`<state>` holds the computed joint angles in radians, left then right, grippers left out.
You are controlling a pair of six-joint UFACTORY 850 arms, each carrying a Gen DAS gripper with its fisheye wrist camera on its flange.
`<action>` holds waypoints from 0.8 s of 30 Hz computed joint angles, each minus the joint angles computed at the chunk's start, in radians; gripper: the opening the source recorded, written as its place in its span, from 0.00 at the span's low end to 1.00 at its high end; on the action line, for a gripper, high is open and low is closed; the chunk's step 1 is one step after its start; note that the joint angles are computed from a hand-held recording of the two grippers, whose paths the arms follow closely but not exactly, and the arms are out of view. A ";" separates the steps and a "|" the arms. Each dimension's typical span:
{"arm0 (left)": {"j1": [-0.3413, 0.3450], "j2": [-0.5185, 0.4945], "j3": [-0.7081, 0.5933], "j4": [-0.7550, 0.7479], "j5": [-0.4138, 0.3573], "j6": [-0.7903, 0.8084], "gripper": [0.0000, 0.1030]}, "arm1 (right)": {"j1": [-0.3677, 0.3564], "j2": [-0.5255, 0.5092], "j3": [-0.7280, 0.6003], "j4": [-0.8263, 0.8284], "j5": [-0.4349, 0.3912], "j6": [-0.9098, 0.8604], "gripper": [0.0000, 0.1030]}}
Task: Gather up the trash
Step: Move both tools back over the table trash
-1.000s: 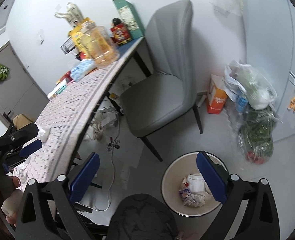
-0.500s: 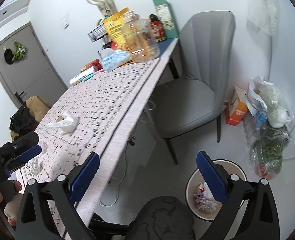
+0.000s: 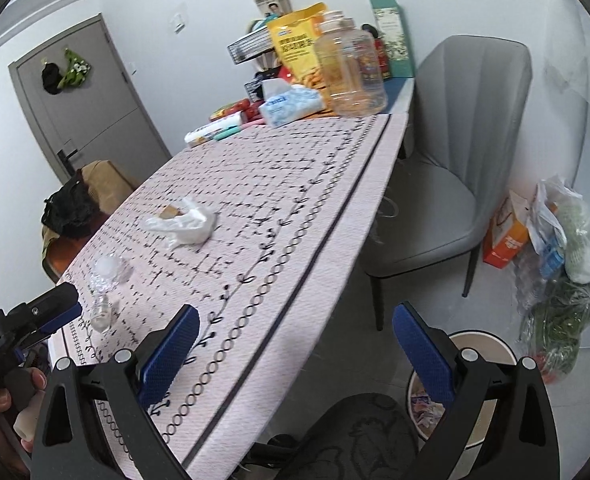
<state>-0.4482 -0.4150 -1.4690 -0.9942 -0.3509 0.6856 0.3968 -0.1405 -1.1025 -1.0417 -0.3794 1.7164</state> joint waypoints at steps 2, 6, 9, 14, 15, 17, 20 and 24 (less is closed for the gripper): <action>0.011 0.009 0.018 0.004 0.005 -0.008 0.94 | 0.006 -0.010 -0.010 0.010 0.006 -0.016 0.92; 0.033 0.025 0.052 0.004 0.014 -0.016 0.94 | 0.013 -0.027 -0.026 0.023 0.013 -0.036 0.92; 0.054 0.040 0.085 -0.004 0.019 -0.014 0.94 | 0.015 -0.036 -0.035 0.029 0.019 -0.046 0.92; 0.078 0.043 0.107 0.000 0.021 -0.030 0.94 | 0.021 -0.046 -0.042 0.023 0.022 -0.043 0.92; 0.081 0.040 0.106 0.007 0.021 -0.035 0.94 | 0.022 -0.047 -0.041 0.023 0.023 -0.041 0.92; 0.084 0.033 0.103 0.029 0.025 -0.058 0.94 | 0.022 -0.050 -0.039 0.029 0.028 -0.044 0.92; 0.086 0.019 0.092 0.053 0.040 -0.099 0.94 | 0.021 -0.052 -0.038 0.039 0.034 -0.055 0.92; 0.087 -0.014 0.054 0.100 0.046 -0.166 0.93 | 0.017 -0.051 -0.029 0.040 0.050 -0.052 0.92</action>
<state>-0.3609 -0.4295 -1.4155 -0.8939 -0.3052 0.5195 0.4135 -0.1916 -1.1315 -1.0012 -0.3297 1.6645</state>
